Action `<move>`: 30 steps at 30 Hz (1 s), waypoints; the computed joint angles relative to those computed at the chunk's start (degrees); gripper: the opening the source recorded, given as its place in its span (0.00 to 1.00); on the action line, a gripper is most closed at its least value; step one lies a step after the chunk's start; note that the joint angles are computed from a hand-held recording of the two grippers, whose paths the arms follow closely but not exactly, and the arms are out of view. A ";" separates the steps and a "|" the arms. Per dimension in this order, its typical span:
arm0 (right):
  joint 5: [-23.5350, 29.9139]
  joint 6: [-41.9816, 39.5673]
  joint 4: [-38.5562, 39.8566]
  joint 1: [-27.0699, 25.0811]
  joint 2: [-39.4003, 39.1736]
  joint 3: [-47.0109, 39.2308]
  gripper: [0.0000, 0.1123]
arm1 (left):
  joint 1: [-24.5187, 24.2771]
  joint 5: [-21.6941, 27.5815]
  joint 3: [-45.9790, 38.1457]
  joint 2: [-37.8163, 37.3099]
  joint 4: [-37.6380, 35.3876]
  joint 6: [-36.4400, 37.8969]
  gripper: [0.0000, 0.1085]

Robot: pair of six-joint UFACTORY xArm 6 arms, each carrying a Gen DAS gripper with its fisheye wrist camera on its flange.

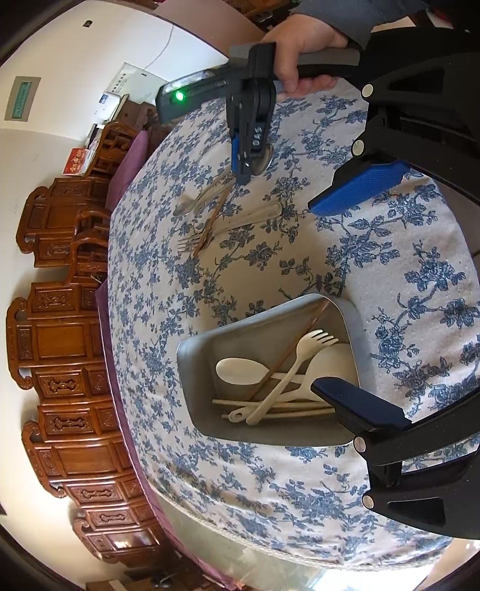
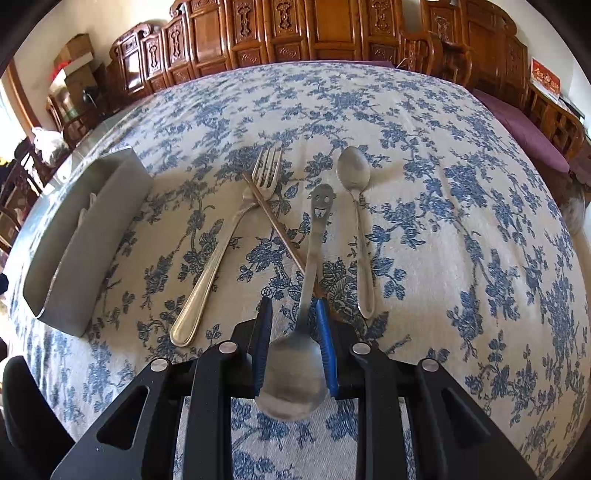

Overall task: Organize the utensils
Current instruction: 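Grasp the smiley-face metal spoon with the right tool and lift it, then grasp a plain metal spoon from the table with the left tool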

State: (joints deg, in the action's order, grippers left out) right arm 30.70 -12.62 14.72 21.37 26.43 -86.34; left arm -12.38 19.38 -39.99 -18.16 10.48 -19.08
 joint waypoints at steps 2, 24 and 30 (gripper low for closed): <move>-0.78 1.46 -2.14 0.39 0.47 -0.29 0.23 | 0.04 -0.19 -0.02 0.14 0.30 -0.59 0.78; -5.51 4.95 -3.28 -2.43 -1.43 0.72 0.06 | -3.09 1.83 -6.58 6.96 3.10 -3.28 0.78; -6.66 -5.21 3.10 -4.85 -7.83 5.97 0.06 | -4.97 2.22 -11.66 12.45 3.26 -3.83 0.78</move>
State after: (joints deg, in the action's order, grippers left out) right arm 24.04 -17.83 17.82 16.52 18.60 -80.37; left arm -17.36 21.59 -51.65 -5.71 13.74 -22.91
